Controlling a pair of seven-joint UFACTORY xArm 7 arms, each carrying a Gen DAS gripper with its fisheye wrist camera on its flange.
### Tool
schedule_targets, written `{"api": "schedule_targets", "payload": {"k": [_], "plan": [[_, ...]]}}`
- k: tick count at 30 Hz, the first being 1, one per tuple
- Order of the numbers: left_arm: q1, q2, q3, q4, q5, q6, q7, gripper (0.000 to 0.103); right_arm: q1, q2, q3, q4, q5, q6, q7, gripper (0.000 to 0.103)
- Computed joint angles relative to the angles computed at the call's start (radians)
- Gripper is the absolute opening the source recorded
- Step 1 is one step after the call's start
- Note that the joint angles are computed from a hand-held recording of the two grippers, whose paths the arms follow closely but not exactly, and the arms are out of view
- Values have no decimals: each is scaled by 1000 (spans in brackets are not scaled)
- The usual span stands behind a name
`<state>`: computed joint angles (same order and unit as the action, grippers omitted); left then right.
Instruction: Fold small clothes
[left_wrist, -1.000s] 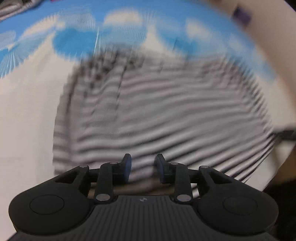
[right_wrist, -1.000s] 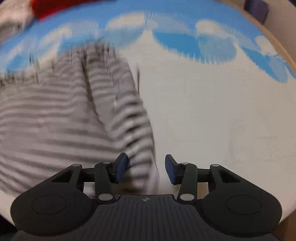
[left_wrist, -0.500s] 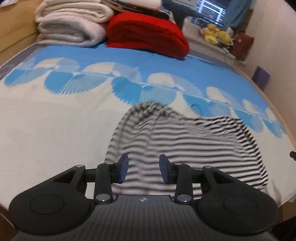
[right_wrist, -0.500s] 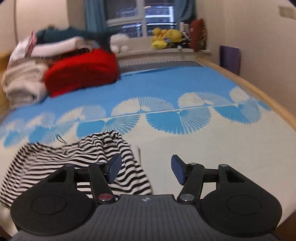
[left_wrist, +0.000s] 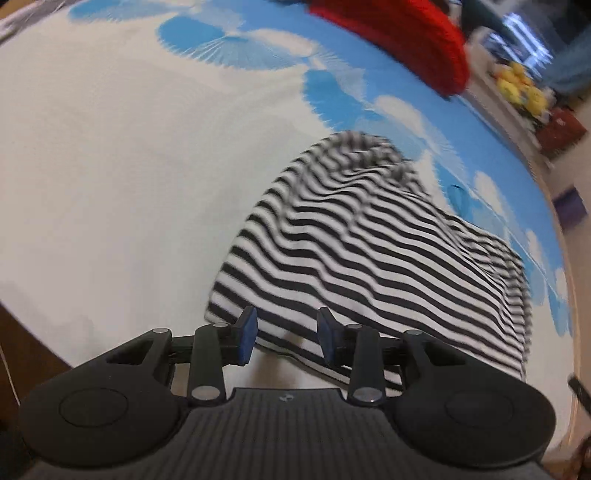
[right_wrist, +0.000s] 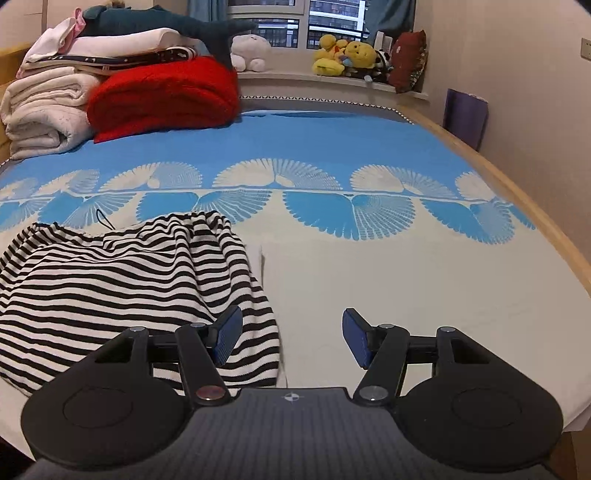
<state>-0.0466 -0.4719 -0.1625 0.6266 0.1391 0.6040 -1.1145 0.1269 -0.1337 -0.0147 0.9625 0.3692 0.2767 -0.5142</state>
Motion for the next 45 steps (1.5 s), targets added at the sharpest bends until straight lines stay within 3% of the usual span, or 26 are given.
{"api": "schedule_targets", "payload": {"k": [3, 8, 16, 18, 19, 20, 27, 32, 36, 39, 45], "plan": [[1, 31, 15, -2, -47, -11, -46, 41, -3, 12, -1, 7, 10, -7, 15, 62], [18, 84, 15, 18, -64, 42, -149, 54, -18, 15, -6, 12, 17, -2, 34, 62], [30, 145, 3, 48, 28, 45, -281, 55, -38, 13, -7, 6, -4, 2, 71, 62], [26, 163, -1, 61, 65, 43, -288, 50, -42, 15, -7, 8, -13, 5, 80, 62], [20, 175, 0, 70, 85, 38, -271, 28, -45, 16, -6, 9, -21, 6, 89, 62], [12, 178, 6, 71, 94, 27, -250, 13, -48, 17, -5, 9, -28, 6, 100, 62], [36, 82, -92, 79, 405, 77, -310, 11, -55, 29, -4, 27, -24, 6, 153, 62], [-15, 99, -70, 118, 329, 268, -204, 11, -72, 54, 8, 56, -73, 36, 250, 62], [-40, 126, -132, 235, 442, 446, -209, 10, -85, 73, 9, 85, -90, 68, 318, 62], [-84, 222, -190, 406, 563, 541, -217, 10, -96, 83, 4, 100, -80, 74, 330, 62], [-261, 589, -295, 844, 878, 586, -173, 10, -120, 100, -10, 116, -26, 29, 299, 62]]}}
